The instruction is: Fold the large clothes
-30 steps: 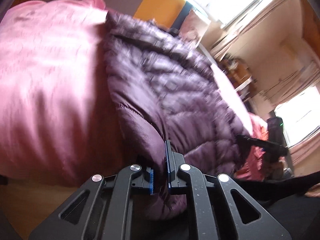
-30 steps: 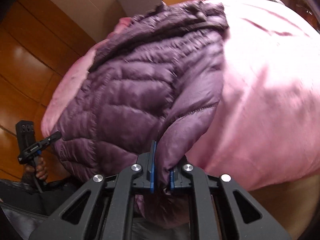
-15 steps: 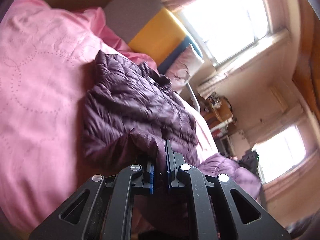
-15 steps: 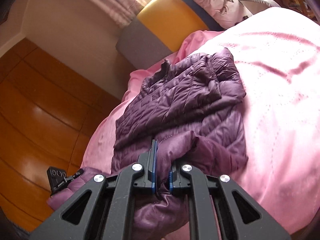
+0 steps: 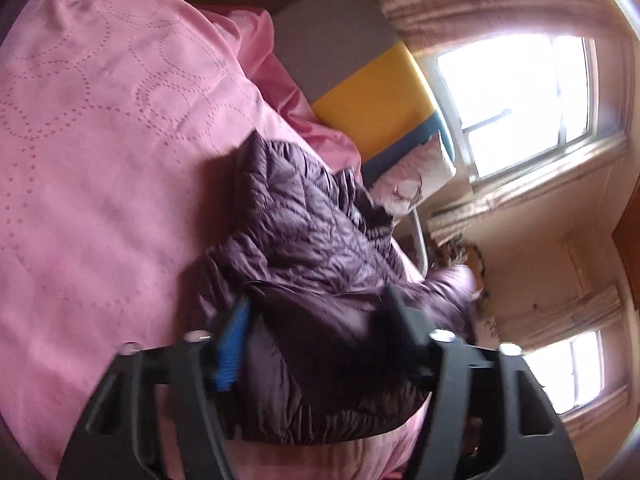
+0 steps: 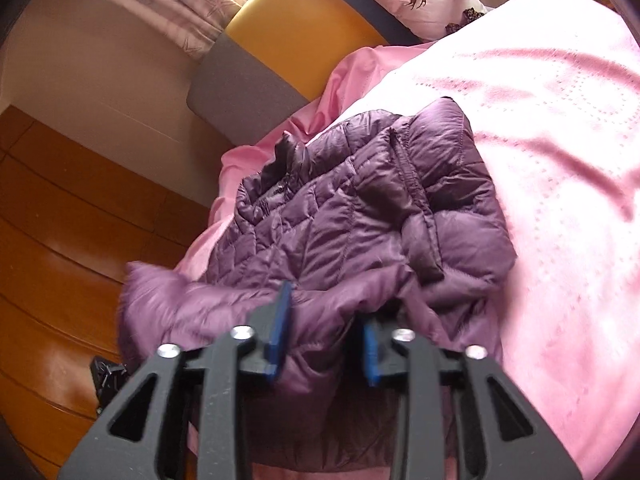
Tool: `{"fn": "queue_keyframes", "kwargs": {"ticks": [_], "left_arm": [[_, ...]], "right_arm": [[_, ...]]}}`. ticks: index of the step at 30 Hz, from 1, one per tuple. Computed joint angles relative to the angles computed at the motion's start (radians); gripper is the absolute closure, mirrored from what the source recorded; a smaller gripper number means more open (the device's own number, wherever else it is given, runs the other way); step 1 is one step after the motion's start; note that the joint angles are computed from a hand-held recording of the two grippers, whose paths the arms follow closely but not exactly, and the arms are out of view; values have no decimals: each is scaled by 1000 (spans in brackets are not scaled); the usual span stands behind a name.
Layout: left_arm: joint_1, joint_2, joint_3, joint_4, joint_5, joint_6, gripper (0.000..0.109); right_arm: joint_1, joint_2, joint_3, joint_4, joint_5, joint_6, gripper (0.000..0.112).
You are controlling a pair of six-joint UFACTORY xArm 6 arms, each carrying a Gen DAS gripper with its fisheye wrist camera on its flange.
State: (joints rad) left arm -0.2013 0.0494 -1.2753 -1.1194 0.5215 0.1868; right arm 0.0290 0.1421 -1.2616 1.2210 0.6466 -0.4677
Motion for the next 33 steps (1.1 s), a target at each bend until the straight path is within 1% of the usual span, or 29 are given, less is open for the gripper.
{"fn": "queue_keyframes", "kwargs": {"ticks": [1,2,3,4,5,6,8,10,11,12,13,14,15,16,17,18,19,20,21,22,25,29,33], "left_arm": [[2,-13,19,-9,-24,-2,28],[0,-22,34,24,-56,-26,27],[3,-32,50,76,-69,-46,27],[6,-35,56,97,-65,-47,27],[7,-41,69,116,-63,-44,27],[6,-46,81,122,-64,-34,27],[0,-57,112,140,-60,-3,27],[-6,-52,129,142,-30,27,27],[-8,-46,132,146,-14,34,27],[-15,-37,136,166,1,31,27],[-21,-29,134,175,7,31,29],[-27,-22,132,180,13,35,40],[-32,-13,126,185,21,39,46],[-39,-3,119,200,29,39,59],[-44,1,116,214,31,35,67],[-48,2,116,228,33,33,71],[-51,-1,118,236,35,36,76],[-53,-9,124,245,33,39,82],[-55,-15,128,249,32,41,84],[-55,-28,138,241,34,56,88],[-61,-60,168,236,36,77,92],[-70,-127,229,239,56,102,93],[-73,-272,364,219,93,128,93]], "right_arm": [[-7,6,-7,35,12,-19,49],[-14,5,-5,81,20,-45,43],[-18,0,1,123,17,-74,32],[-17,-6,6,144,6,-94,26],[-13,-26,26,164,-24,-119,17],[-13,-46,47,183,-42,-146,16],[-25,-101,112,209,-48,-192,16],[-27,-148,178,193,-70,-215,16],[-26,-167,214,159,-78,-208,16],[-23,-175,237,127,-80,-194,18],[-15,-176,256,86,-87,-170,25],[-4,-177,275,42,-98,-147,29],[13,-172,287,-6,-115,-124,39],[31,-173,301,-36,-134,-107,50],[47,-167,307,-68,-157,-81,54],[62,-163,314,-86,-179,-63,66],[67,-164,317,-85,-184,-61,75],[70,-170,324,-74,-188,-62,80],[70,-180,332,-56,-187,-73,87],[68,-193,342,-44,-184,-82,91],[64,-232,374,-56,-169,-86,94],[47,-313,449,-56,-138,-92,95],[28,-438,567,-80,-99,-97,95]]}}
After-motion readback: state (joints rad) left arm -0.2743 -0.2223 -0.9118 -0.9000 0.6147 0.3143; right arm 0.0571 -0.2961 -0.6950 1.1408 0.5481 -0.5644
